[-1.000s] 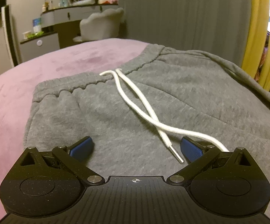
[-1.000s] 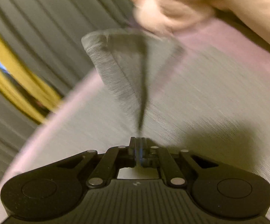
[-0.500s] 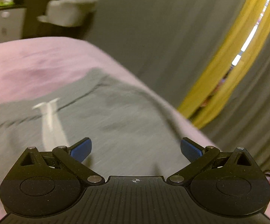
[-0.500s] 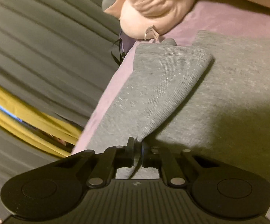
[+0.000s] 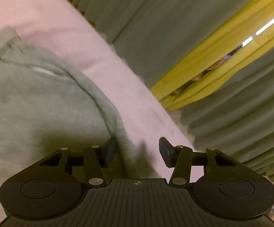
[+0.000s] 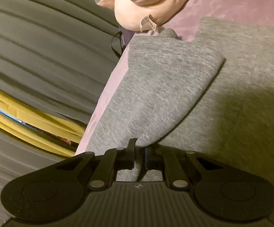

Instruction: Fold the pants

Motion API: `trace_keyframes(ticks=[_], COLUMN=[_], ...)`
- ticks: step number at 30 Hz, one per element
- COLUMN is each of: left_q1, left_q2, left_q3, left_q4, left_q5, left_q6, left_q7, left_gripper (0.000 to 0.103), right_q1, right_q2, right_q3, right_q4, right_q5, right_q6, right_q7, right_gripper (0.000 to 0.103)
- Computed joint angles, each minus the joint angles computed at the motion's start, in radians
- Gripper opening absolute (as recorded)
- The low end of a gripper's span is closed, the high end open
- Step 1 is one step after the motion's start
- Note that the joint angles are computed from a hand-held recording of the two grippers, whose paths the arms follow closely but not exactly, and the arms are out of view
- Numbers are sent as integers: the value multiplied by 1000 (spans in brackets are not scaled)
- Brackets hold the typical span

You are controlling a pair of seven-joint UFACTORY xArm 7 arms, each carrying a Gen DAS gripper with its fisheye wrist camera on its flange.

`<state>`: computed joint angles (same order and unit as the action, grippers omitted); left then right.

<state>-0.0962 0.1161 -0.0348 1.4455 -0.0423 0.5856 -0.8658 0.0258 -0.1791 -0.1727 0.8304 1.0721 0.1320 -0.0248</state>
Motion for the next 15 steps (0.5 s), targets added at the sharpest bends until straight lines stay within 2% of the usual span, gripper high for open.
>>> trace_keyframes(ticks=[1,3,5,6,9,11,13,15], left_q1=[3,12,1,-2,-17,-24,-22,-17], left_q2=[22,52,60,57,-10,-96,-188,-290], left_q3=[-2,-11,0,0,2,-2,-12,-22], left_q4=[19,42,46,47,-12,-89,-160,-233], left_q5=[-21,-77,-24,-13,37,99,136,128], left_q6=[19,55,69,83,61,9,-6,-6], left_q7=[4,43,30,36,15,7,16,39], left_gripper=[62,59,37,5,7,7,7,7], right_q1=[2,1,9,8,-14,-35,-50,-69], right_q2=[7,5,12,17,37,28,28,11], right_q3=[-4,-5,-22,-24,-21,-2,12,21], right_q4=[6,7,20,27,53,51,57,47], right_q5=[9,25,110,156,269,300,354,352], right_q6=[2,12,27,33,61,57,31,36], right_q7=[-8,-4,-60,-97,-232,-278,-346,-350], right_gripper=[9,11,11,11,10,8,6,5])
